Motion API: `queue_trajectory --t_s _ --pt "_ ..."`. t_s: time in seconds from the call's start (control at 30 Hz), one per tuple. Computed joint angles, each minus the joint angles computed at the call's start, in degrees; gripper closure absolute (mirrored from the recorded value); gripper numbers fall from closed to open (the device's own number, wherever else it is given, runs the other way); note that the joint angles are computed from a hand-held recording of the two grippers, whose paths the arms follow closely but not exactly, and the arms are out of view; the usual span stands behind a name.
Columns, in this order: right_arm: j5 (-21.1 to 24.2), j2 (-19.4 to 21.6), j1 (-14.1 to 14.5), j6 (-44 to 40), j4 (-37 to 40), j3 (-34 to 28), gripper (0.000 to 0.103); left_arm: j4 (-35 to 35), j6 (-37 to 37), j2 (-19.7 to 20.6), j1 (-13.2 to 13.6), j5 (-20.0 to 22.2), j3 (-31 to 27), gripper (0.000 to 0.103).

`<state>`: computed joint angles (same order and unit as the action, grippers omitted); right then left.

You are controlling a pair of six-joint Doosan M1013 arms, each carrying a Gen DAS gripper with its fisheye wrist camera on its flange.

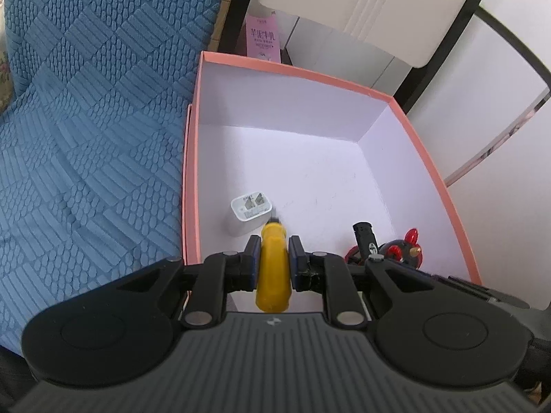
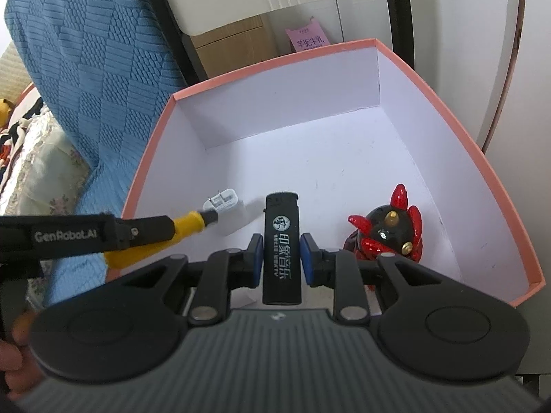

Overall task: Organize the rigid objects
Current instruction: 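Open the right tool dropping the USB stick while the left tool releases the screwdriver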

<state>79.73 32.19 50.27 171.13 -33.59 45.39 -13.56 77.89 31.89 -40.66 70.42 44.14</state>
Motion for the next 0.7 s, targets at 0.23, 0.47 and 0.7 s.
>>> queue_trajectory --t_s 0.23,0.47,0.7 --pt "2.24 1.25 -0.05 -1.19 -0.12 -2.85 0.076 -0.55 0.38 -0.87 0.28 -0.63 0.55 0.082" --pt "4.84 2.58 1.08 -1.81 -2.93 -7.33 0.075 0.08 3.14 -3.44 0.55 -2.73 1.96 0.082" --pt "9.8 5.62 3.05 -4.06 -7.26 -15.69 0.075 -1.11 5.5 -6.34 1.67 -5.22 2.82 0.082"
